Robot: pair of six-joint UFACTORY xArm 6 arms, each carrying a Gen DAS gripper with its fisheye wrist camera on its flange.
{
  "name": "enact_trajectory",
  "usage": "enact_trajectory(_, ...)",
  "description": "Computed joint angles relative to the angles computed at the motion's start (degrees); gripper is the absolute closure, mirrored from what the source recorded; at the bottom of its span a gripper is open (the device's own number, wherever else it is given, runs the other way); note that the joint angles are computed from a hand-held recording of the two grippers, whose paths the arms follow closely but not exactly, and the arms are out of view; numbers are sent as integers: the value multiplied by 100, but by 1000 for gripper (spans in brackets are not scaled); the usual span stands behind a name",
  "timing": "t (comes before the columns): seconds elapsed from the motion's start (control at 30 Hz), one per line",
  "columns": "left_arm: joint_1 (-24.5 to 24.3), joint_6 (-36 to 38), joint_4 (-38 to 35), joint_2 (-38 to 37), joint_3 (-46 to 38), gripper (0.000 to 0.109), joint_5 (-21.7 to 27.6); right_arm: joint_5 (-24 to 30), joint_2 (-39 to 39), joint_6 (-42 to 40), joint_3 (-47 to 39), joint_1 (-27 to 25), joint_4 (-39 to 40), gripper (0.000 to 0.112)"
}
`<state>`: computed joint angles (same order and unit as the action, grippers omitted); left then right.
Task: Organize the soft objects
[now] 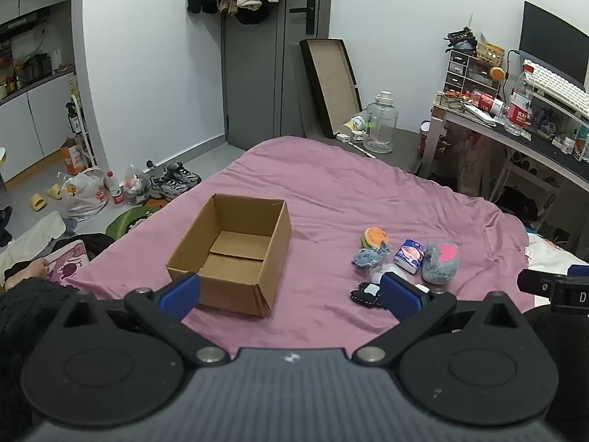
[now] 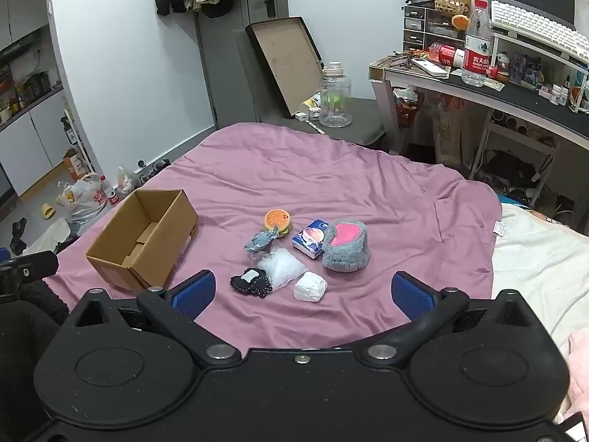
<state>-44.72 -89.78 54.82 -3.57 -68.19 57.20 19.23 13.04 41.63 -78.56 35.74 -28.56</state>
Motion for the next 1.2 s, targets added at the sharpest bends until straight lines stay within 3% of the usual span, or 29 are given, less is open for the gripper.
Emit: enact_trajectory(1.2,-76,112,80,-34,-2,6,154,-37,-92,157,29,-36,-205,9)
